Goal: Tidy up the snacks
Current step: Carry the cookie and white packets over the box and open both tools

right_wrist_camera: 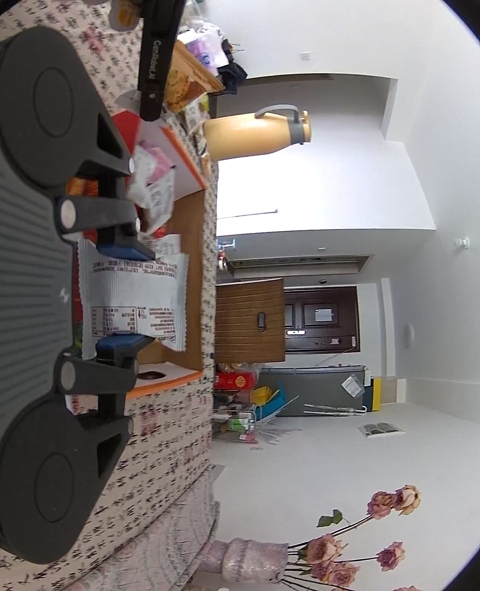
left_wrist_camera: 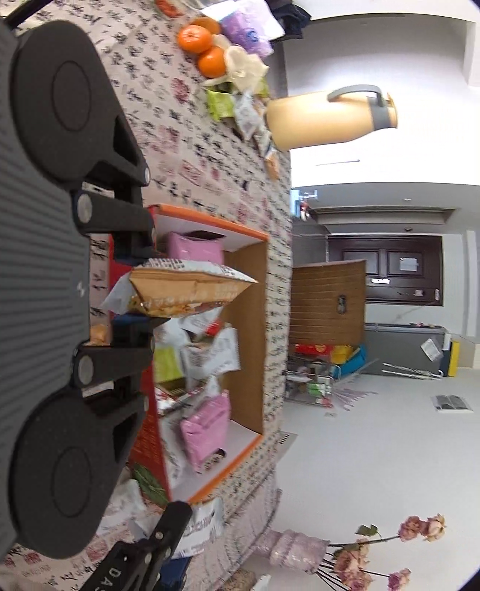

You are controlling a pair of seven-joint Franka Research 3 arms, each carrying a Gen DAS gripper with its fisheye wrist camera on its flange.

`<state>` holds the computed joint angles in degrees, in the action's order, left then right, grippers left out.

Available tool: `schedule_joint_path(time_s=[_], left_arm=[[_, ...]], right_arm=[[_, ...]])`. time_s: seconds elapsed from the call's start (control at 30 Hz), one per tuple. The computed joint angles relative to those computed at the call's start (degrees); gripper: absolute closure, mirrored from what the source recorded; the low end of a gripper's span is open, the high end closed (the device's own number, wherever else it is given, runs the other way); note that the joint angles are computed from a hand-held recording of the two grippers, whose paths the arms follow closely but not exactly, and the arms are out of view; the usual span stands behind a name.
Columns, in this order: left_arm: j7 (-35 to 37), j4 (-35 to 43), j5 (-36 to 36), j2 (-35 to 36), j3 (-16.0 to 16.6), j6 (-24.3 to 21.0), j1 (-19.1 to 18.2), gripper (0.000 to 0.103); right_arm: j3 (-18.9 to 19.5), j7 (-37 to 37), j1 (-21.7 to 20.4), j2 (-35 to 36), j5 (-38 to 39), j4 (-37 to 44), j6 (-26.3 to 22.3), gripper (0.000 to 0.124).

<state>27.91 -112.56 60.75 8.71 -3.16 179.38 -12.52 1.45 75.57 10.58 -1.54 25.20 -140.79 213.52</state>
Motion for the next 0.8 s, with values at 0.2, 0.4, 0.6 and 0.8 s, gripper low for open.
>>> schedule_joint_path(time_s=[0.2, 0.4, 0.6, 0.8], left_arm=[[-1.3, 4.57, 2.19, 2.16, 0.82, 0.26, -1.22, 0.079], [3.62, 9.6, -2.47, 5.93, 0.31, -0.3, -1.57, 0.079], [11.19, 14.9, -10.43, 10.48, 0.45, -1.74, -2.44, 0.079], [16.97, 20.36, -17.71, 15.29, 0.81, -3.46, -3.21, 0.079]], right_arm=[[-0.2, -0.7, -0.17, 2.32, -0.26, 4.82, -1.27, 0.086], [-0.44, -1.2, -0.3, 5.49, -0.35, 9.86, -2.4, 0.086], [-0.91, -2.84, -0.25, 9.74, 0.31, 16.42, -4.7, 0.086], [-1.95, -5.42, 0.61, 14.63, 2.72, 23.11, -7.57, 0.086]])
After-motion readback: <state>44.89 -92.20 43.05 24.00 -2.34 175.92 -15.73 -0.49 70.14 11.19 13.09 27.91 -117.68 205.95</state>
